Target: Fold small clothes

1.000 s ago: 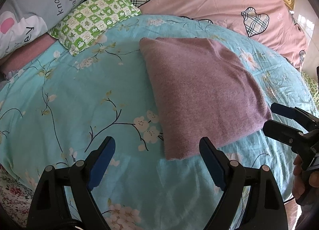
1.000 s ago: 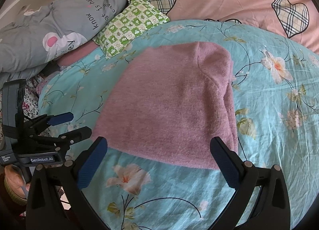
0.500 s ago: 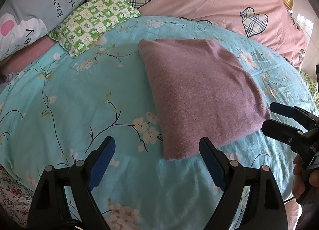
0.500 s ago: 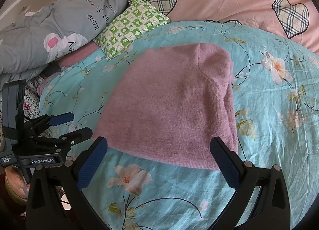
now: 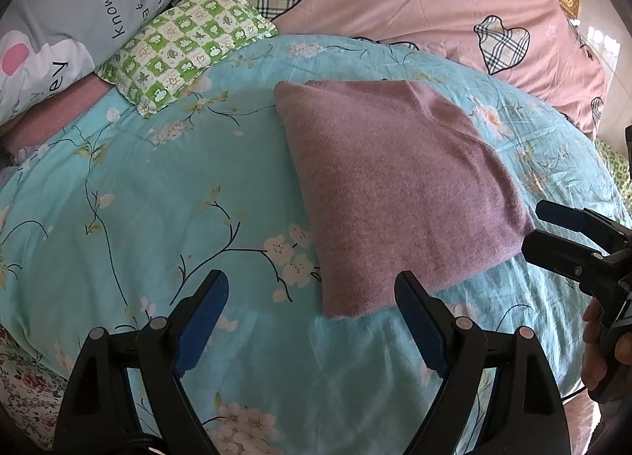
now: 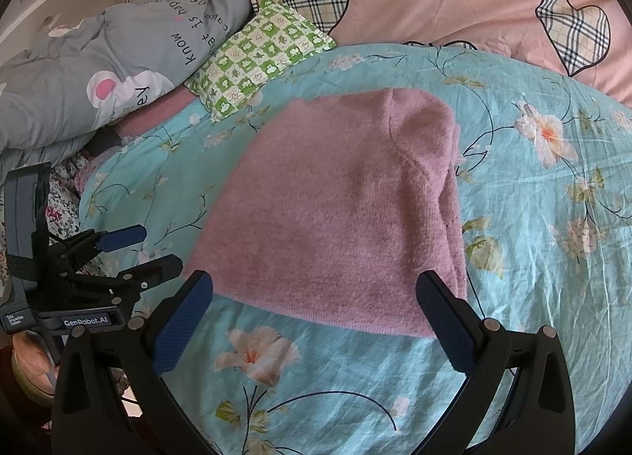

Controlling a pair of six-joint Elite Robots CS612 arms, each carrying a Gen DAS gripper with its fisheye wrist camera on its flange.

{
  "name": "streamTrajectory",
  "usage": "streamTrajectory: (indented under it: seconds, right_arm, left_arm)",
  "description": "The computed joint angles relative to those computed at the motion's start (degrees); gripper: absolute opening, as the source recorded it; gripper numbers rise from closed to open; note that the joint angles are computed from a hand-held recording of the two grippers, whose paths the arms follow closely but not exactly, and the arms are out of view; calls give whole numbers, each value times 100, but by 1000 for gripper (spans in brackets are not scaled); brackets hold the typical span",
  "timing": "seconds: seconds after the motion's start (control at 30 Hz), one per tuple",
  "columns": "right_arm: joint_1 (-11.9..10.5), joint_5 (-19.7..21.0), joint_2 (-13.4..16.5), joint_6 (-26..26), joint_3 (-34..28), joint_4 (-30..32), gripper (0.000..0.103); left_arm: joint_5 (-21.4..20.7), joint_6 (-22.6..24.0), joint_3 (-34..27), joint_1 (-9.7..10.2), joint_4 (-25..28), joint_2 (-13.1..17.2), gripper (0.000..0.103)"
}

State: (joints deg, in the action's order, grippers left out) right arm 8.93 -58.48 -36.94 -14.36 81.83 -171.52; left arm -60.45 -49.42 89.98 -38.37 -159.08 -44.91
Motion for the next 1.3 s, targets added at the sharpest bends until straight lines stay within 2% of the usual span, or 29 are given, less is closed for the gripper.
streamTrajectory:
  seconds: [0.97, 1.3]
  right_arm:
    - [14, -2, -18, 33, 10, -20, 103]
    - [17, 14, -17, 53, -8, -7, 103]
  left_arm:
    - [12, 55, -28, 9, -9, 0, 86]
    - [178, 5, -52, -5, 84, 4, 86]
